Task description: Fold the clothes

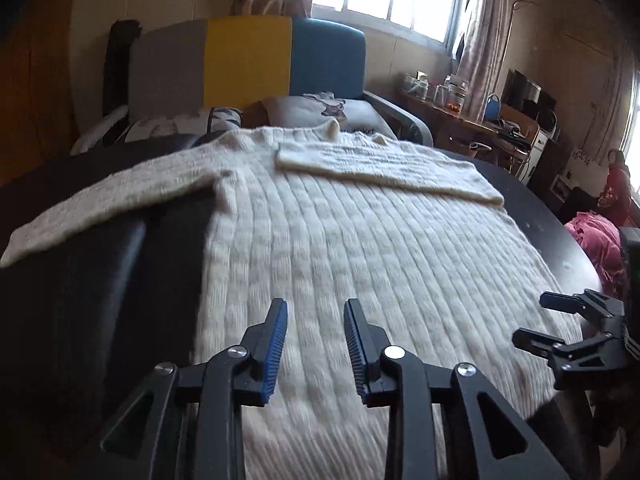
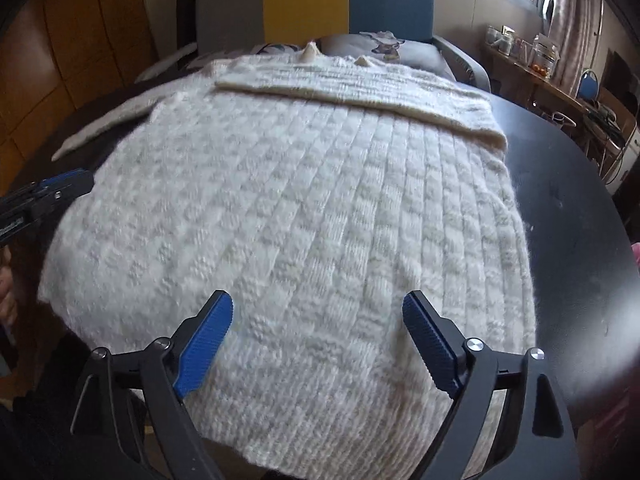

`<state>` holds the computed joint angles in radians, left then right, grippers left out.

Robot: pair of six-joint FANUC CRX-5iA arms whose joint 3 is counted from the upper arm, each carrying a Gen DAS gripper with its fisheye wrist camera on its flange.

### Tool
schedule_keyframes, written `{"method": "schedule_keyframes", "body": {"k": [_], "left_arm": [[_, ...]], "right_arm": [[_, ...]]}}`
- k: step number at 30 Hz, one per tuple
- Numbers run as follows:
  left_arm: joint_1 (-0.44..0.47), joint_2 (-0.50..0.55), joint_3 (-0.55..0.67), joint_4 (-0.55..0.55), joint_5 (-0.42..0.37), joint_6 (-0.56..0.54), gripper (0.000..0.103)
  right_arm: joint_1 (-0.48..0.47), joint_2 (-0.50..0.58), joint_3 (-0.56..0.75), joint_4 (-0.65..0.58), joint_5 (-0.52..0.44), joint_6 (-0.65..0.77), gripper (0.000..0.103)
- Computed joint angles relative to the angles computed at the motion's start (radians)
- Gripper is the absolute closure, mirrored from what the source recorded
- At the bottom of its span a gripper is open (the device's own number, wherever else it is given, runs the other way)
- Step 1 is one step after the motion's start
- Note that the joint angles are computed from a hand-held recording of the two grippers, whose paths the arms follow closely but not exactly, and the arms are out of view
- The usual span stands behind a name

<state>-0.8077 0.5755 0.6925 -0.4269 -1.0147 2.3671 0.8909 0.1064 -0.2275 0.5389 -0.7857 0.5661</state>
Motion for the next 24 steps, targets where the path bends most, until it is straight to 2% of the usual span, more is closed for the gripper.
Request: {"method": "schedule_keyframes", "body": {"k": [2, 3, 7, 9, 10, 11, 12, 15, 17, 21, 24], "left_arm": [[0.02, 0.048, 0.071, 0.013, -0.051, -0.02, 0.07], [0.037, 0.078, 0.107, 0.037, -0.072, -0.035, 0.07], [0.075, 0.139, 0.151, 0.105, -0.1, -0.062, 0.069], [0.054, 0.132, 0.138, 0.043, -0.089, -0.066, 0.067], [0.043, 0.132, 0.14, 0.024, -0.096, -0.073, 0.066], [0.037, 0.124, 0.133, 0.017, -0.092, -0.075, 0.066], [0.036, 0.111, 0.114, 0.024, -0.073, -0.074, 0.066], [0.077, 0.054, 0.019, 0.124, 0.053, -0.052, 0.064], [0.089, 0.059, 0.042, 0.125, 0.068, -0.054, 0.061], [0.114, 0.167, 0.238, 0.123, -0.035, -0.111, 0.058], [0.138, 0.259, 0.379, 0.156, -0.12, -0.14, 0.058]], "right_arm": [[-0.021, 0.009, 0.015, 0.03, 0.011, -0.014, 0.011], [-0.035, 0.02, 0.031, 0.038, 0.014, -0.015, 0.006], [-0.086, 0.083, 0.102, 0.065, -0.007, -0.008, 0.002], [-0.104, 0.13, 0.159, 0.01, -0.065, 0.032, 0.002], [-0.115, 0.16, 0.201, -0.066, -0.106, 0.083, 0.002], [-0.12, 0.165, 0.201, -0.089, -0.098, 0.082, 0.0], [-0.121, 0.141, 0.159, -0.06, -0.054, 0.037, 0.0], [-0.115, 0.137, 0.158, -0.044, -0.064, 0.048, 0.0], [-0.117, 0.133, 0.161, -0.031, -0.052, 0.043, 0.0], [-0.136, 0.146, 0.173, 0.085, 0.006, -0.01, 0.0], [-0.161, 0.197, 0.243, 0.065, -0.019, 0.033, 0.0]]}}
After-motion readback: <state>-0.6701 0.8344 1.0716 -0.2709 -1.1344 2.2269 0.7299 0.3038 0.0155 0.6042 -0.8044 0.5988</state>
